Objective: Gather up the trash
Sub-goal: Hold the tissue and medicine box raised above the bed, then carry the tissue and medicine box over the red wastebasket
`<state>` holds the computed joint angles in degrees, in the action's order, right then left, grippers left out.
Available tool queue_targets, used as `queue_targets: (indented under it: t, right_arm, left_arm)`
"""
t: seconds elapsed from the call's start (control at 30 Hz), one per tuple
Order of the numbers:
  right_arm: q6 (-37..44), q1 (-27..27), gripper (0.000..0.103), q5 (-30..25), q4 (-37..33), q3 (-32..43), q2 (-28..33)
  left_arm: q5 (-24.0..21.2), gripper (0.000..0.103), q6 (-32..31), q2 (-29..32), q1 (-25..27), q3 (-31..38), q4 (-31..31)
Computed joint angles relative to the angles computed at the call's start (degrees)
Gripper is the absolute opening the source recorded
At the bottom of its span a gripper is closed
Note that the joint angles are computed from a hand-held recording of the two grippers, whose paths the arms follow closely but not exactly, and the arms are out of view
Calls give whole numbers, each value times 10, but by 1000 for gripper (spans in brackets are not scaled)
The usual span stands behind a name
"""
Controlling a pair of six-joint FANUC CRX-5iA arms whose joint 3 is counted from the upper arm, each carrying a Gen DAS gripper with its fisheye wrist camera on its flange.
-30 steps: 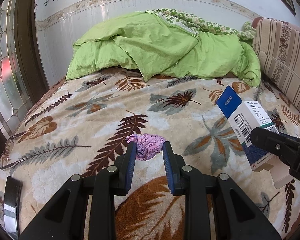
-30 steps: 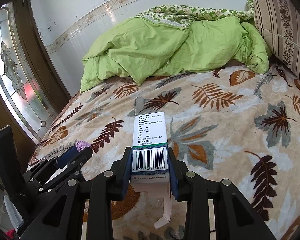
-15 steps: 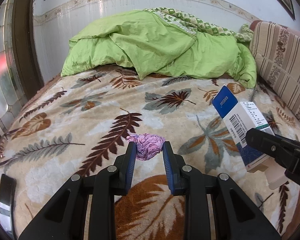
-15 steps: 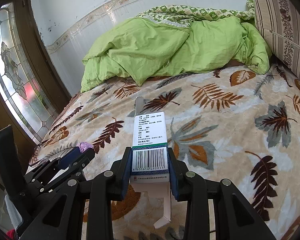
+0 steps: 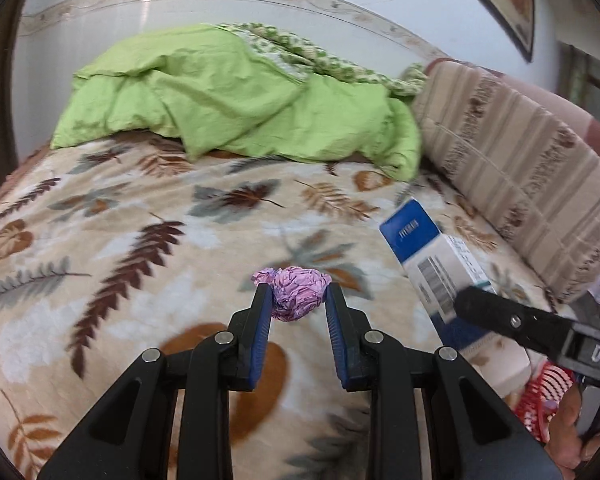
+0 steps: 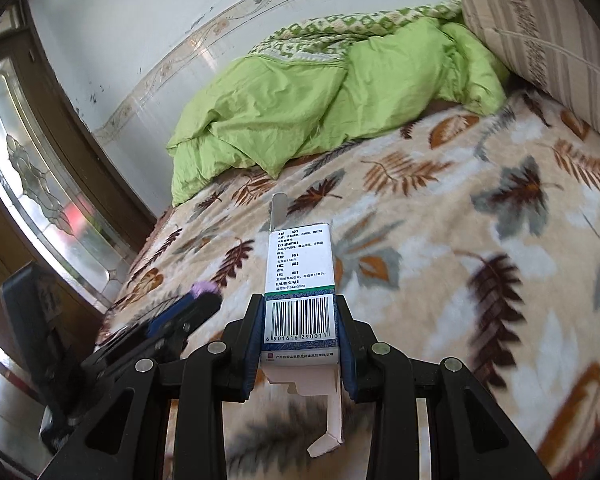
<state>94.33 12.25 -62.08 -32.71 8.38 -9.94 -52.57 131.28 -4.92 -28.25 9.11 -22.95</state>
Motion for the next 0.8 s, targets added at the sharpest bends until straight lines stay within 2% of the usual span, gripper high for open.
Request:
queue_targets:
  t: [0.1,0.3,0.5,0.8]
  right_arm:
    - [14,-42,35,-29,-24,-11,-27]
    - [30,-154,35,-102,-70,-11,-54]
    - [55,-274,35,-155,-87,-26,-90]
    - [77,-445,35,-213,-93,-17,-84]
  left_arm:
    - [14,26,-13,4,-10,-4,42]
    - [27,26,-39,31,-58,22,67]
    - [36,26,-98,72,-105,68,107]
    - [27,26,-192,150,-150,144,197]
